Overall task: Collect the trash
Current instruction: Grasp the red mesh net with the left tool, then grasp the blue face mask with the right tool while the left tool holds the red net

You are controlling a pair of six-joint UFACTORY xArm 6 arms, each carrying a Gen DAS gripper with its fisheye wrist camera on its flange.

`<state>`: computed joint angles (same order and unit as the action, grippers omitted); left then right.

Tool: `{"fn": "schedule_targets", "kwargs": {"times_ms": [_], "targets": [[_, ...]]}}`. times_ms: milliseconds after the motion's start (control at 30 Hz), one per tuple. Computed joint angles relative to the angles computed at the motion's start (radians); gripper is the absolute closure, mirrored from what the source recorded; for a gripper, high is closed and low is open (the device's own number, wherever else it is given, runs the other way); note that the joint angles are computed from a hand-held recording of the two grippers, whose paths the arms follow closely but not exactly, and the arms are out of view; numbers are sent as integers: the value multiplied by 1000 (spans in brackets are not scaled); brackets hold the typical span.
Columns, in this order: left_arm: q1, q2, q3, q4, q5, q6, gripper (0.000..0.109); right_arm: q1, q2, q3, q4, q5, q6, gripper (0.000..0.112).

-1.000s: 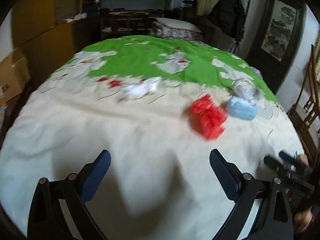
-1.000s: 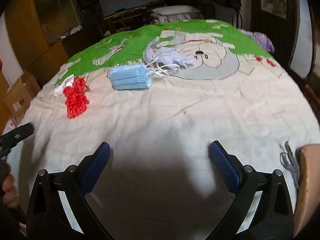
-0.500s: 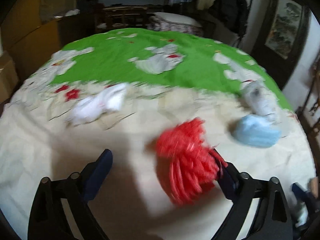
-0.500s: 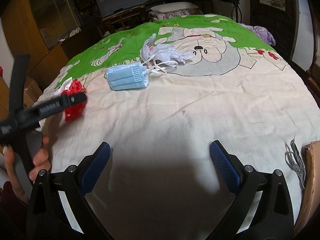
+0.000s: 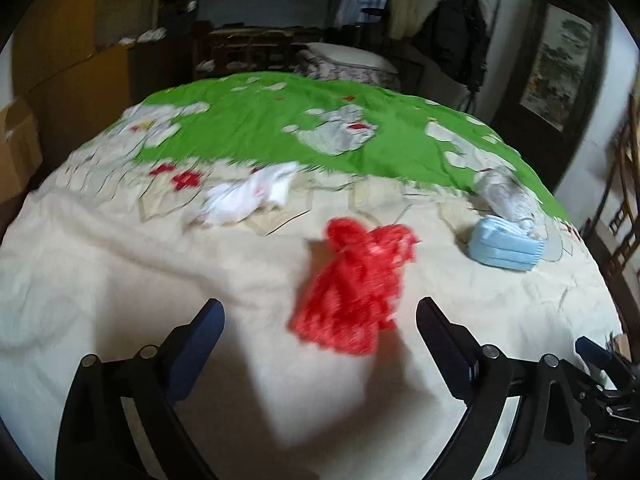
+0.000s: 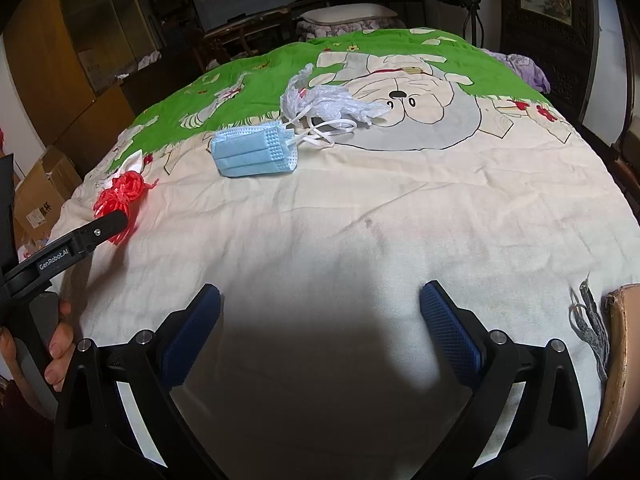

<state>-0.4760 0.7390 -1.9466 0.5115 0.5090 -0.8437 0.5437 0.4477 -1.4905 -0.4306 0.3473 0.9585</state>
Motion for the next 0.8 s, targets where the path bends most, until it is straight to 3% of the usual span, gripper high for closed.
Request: {"fn": "schedule_targets", "kwargs": {"times_ms": [100, 167, 200, 233, 267, 367, 533, 667, 733, 800], "targets": [[-12, 79, -141, 32, 53, 37, 14, -4, -4, 9, 15, -17, -5, 16], [-15, 141, -237, -20, 94, 99, 17, -4, -4, 11, 14, -18, -3, 16], [-13, 153, -253, -64, 102, 134, 25, -2, -3, 10, 4, -13, 3, 16], [-7, 156, -248, -139, 95, 186, 51, -3, -3, 9, 3, -11, 2, 15], [-2, 143, -217, -176, 75, 200, 65, -2, -1, 5, -7, -6, 8, 15], [16, 35, -16, -185, -72, 148, 75, 2, 3, -4, -20, 11, 12, 15], [20, -103, 210, -101, -175, 28, 75, 0, -1, 1, -3, 3, 3, 15], [15, -134, 248, -22, -167, -45, 75, -3, 6, -11, 39, -16, -37, 15], [15, -134, 243, -43, -161, -31, 75, -12, 32, -59, 86, -37, -82, 15], [19, -137, 252, -51, -168, -35, 75, -18, 73, -143, 8, -16, -25, 15]]}}
